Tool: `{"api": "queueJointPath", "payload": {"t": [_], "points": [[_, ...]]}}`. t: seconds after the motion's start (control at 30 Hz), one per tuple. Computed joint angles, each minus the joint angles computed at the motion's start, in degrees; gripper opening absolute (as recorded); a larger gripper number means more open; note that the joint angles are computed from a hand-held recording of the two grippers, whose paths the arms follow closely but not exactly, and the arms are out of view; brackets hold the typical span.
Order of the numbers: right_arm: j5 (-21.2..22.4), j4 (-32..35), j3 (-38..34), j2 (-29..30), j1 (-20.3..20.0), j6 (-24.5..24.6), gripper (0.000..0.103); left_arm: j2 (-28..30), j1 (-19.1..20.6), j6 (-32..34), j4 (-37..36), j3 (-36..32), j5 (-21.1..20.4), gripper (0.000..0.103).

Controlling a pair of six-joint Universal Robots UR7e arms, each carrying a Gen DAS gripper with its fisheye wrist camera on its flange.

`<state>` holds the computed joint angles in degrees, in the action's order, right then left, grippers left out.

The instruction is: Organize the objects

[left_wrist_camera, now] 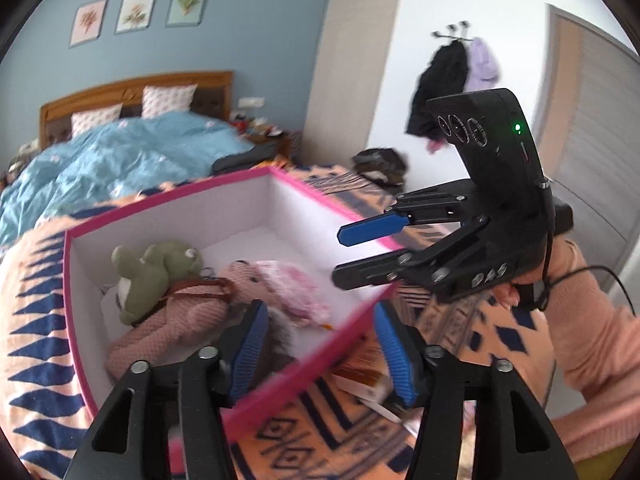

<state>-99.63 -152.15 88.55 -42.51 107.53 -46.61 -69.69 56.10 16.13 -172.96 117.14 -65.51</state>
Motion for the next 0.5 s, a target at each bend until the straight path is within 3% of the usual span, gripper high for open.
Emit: {"api": "queueJointPath", "payload": {"t": [0.2, 0.37, 0.5], "points": [[8.2, 1.8, 12.7, -10.6, -2.9, -0.1, 0.053, -3.9, -2.2, -0.3, 1.1, 7.3, -5.9, 0.063], [8.7, 2.1, 21.6, -16.5, -5.8, 1.5, 0.054, -4.1, -2.3, -3.2, 4.7, 10.7, -8.9, 0.063], [11.7, 5.9, 25.9, -19.4, -8.8, 4.0, 0.054, -3.8, -1.2, -6.3, 6.8, 12.2, -11.6, 0.063]]}}
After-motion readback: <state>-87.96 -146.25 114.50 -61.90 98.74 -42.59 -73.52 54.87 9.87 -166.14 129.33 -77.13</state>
